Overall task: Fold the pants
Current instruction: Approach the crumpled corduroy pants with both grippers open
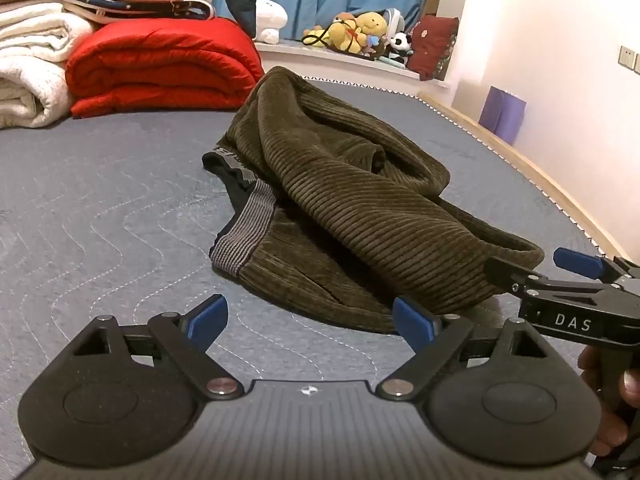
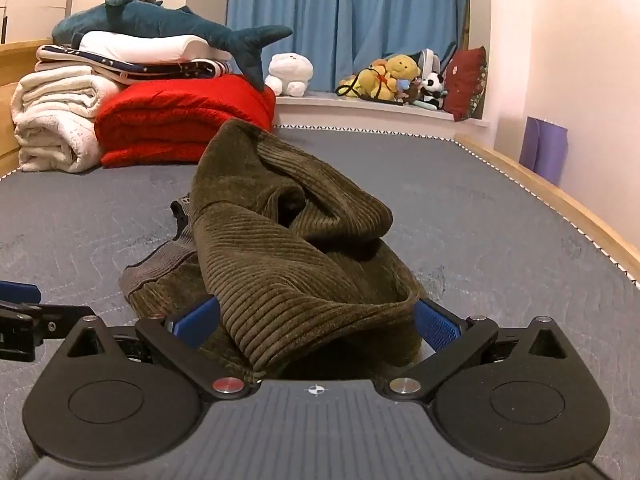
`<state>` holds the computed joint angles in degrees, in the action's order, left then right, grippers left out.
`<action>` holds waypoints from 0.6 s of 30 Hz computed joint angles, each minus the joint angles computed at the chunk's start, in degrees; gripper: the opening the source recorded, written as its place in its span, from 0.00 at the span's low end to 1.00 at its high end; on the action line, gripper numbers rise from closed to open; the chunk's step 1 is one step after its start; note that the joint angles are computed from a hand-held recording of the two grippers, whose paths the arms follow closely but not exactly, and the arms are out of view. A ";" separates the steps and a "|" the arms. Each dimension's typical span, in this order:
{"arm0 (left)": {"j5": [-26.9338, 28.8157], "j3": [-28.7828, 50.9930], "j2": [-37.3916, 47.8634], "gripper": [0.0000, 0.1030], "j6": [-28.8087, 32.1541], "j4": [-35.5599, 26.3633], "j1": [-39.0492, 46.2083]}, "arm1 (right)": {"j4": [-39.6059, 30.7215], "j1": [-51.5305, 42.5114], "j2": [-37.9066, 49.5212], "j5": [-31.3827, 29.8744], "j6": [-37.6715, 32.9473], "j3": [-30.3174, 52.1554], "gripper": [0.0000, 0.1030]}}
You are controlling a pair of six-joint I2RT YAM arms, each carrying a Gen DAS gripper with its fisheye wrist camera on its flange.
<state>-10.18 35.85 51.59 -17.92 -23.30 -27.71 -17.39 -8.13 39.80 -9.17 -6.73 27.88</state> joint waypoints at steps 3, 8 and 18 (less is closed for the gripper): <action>-0.39 0.03 -0.32 0.89 0.18 0.11 -0.28 | -0.52 -0.98 0.15 -1.63 0.04 0.19 0.99; -0.49 -0.14 -0.64 0.83 0.11 0.30 -0.39 | 0.17 -0.16 -0.40 -0.79 -0.29 -0.44 0.99; 0.58 -0.03 -1.11 0.69 0.63 -0.17 -0.12 | 2.34 3.20 0.26 3.24 -0.44 -0.93 0.98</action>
